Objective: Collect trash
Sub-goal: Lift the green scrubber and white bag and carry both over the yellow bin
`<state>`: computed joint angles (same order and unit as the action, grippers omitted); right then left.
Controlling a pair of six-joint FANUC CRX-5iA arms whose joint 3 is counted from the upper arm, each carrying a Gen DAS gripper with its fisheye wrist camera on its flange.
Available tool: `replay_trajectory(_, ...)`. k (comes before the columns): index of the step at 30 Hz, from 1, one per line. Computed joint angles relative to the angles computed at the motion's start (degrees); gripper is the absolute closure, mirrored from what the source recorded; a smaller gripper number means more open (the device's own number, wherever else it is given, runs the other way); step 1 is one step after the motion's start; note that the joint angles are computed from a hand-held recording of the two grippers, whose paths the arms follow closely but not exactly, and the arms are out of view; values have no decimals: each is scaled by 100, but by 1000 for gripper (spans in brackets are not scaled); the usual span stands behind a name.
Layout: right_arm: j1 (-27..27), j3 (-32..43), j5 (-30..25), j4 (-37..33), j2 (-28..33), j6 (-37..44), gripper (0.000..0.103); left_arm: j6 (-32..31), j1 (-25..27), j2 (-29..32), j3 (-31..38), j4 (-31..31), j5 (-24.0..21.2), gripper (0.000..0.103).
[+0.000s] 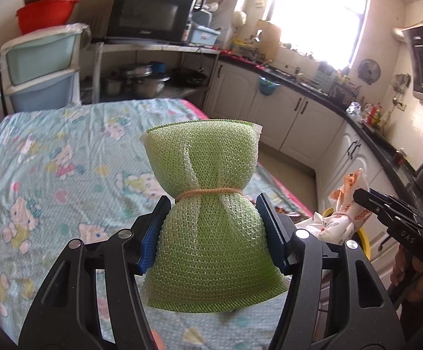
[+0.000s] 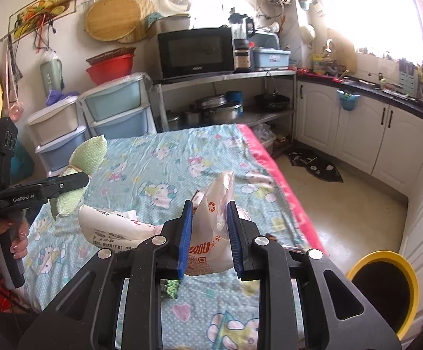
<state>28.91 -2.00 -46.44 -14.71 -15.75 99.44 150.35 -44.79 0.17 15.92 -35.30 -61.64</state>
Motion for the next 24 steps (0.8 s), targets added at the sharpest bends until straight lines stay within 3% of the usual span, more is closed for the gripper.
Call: replay_trajectory(24,-690,-424,647,1049,-401,-971,81,-1531,275,1217,1243,1067,1104,50)
